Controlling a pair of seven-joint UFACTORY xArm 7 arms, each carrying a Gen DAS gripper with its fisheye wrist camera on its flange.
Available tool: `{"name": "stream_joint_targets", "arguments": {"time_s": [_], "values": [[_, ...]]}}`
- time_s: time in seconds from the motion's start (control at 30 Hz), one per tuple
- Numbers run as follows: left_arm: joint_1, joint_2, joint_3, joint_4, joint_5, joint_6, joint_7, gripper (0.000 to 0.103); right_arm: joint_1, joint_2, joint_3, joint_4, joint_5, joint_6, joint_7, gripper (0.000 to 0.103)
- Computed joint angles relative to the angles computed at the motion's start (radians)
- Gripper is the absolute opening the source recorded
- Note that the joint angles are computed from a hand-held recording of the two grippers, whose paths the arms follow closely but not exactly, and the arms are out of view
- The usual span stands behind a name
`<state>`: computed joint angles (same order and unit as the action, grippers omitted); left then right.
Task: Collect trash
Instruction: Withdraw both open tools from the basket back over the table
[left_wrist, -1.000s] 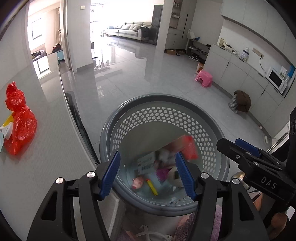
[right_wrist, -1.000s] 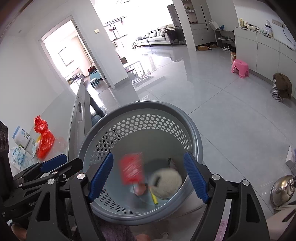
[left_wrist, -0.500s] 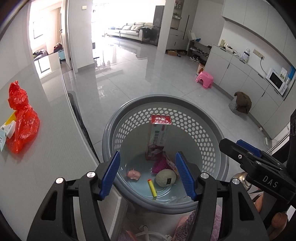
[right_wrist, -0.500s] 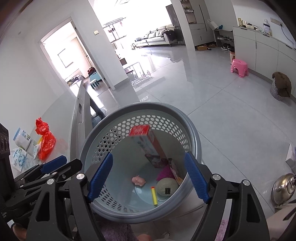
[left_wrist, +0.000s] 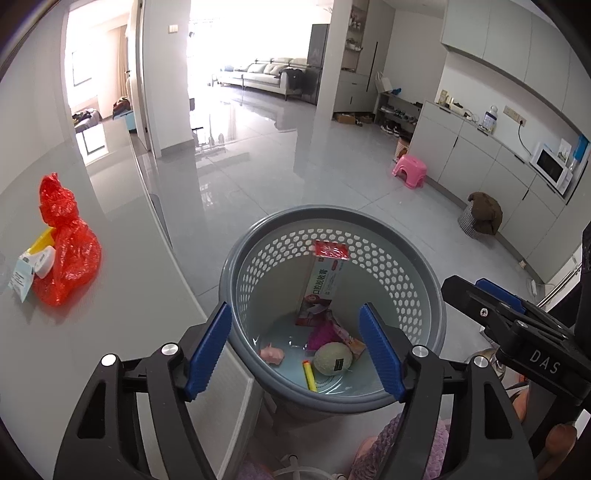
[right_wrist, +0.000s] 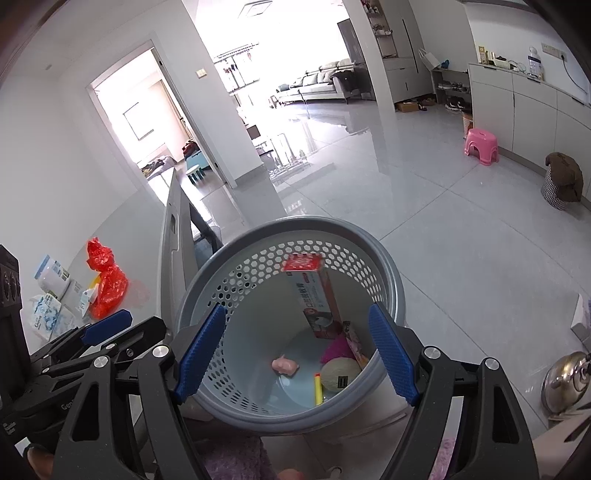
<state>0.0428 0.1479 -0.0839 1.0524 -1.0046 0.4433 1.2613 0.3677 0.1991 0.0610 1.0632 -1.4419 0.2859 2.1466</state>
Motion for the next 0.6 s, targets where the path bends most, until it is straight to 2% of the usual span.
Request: {"name": "stream_joint_targets", "arguments": {"time_s": [0.3,0.6], "values": [[0.003,-0.07,0.028,-0.047,-0.079,-0.004,0.07,0.078,0.008,-0.066,0.034,-0.031,-0.05,0.044,0.039,0.077],[-0.012,-0.134,0.068,-0.098,-0.139,-0.016,0.128,0.08,0.007,-0.098,0.067,-0.039,-0.081,0.065,0.059,0.078]]}}
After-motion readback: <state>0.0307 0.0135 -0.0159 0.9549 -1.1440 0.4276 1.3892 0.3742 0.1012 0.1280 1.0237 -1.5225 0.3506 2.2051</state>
